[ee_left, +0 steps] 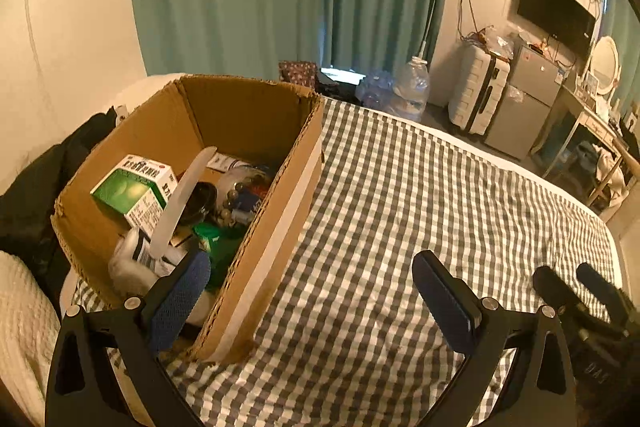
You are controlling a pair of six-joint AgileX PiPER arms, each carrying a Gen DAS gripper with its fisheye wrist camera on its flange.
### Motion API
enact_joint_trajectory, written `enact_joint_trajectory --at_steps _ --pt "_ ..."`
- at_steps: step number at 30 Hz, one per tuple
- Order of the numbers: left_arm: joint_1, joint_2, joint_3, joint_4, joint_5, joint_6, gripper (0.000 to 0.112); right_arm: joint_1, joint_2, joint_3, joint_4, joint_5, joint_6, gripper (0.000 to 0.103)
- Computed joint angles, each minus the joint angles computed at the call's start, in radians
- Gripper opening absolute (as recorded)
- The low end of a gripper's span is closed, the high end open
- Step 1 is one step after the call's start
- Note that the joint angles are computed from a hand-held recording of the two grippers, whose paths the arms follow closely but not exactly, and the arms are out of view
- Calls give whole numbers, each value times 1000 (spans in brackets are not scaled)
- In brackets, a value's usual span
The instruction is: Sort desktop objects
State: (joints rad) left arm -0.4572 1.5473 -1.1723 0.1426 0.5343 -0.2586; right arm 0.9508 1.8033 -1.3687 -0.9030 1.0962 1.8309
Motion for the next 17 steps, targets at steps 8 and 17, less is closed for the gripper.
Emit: enact_joint_trajectory --at_steps 8,17 --pt "43 -5 5 0 21 -31 103 68 35 -77 -40 93 -36 103" --pt "23 -13 50 41 -17 -49 103 84 50 -84 -37 101 -36 103"
